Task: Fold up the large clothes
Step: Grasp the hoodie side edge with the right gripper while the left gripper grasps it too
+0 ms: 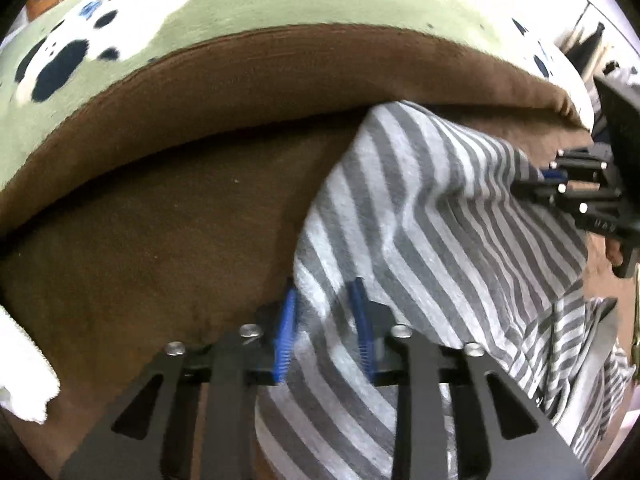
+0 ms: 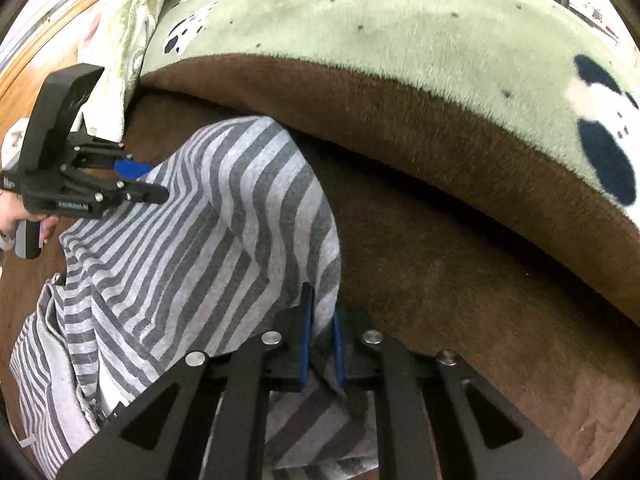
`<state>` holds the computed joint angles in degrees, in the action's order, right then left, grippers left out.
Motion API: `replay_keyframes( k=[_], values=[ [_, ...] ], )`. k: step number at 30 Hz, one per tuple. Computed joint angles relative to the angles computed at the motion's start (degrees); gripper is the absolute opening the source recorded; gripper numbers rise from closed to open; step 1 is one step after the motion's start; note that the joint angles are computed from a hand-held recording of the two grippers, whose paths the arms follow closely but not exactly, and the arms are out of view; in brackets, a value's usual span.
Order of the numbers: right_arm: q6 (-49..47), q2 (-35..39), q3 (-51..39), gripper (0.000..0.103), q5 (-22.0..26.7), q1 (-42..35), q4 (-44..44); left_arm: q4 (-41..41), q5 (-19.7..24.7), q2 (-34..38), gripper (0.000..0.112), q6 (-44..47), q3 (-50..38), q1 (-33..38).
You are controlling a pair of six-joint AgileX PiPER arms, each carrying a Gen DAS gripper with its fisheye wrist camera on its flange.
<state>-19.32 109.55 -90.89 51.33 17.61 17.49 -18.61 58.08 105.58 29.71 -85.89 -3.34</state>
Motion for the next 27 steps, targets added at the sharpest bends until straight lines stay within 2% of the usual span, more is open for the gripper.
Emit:
replay_keyframes(
  k=[2, 5, 9, 12, 14, 18, 21, 24, 27],
  values=[
    [1.2, -0.7, 0.7, 0.009, -1.0, 0.6, -0.8, 0.9, -1.3, -1.4, 0.017, -1.0, 1.4, -1.4],
    [2.3, -2.1, 2.4, 0.008, -1.6, 0.3, -0.8, 2.2, -3.3, -3.8, 0.013, -2.4, 3.9, -2.8],
    [3.9, -4.8, 3.9, 0.008, -2.3, 0.3, -1.1, 4.7, -3.8, -6.2, 0.011, -5.5, 6.0, -4.5],
    [3.4, -6.9, 4.1, 0.008, -1.7, 0.3, -0.5, 4.7, -2.6, -4.8, 0.01, -5.8, 2.2, -4.1],
    [2.6, -9.1, 4.5, 0.008, -0.9, 0.4, 0.3, 4.2, -2.9, -7.0, 0.01, -5.8, 3.2, -4.2],
    [0.8, -16.5, 8.7, 0.008, -1.1, 1.6, 1.0, 2.8, -3.7, -15.0, 0.01, -3.9, 8.3, -3.8],
    [2.1, -23.8, 13.7, 0.008, -2.0, 4.5, -0.4, 3.0, -6.2, -22.7, 0.01, -3.7, 14.4, -4.4],
    [7.3, -32.0, 20.1, 0.008, -3.3, 9.0, -3.7, 1.0, -7.8, -32.3, 0.01, -3.0, 21.6, -3.3],
    [15.1, -39.2, 25.3, 0.008, -3.5, 14.5, -9.3, 4.7, -9.1, -42.8, 0.01, -5.7, 28.6, -5.4]
  ],
)
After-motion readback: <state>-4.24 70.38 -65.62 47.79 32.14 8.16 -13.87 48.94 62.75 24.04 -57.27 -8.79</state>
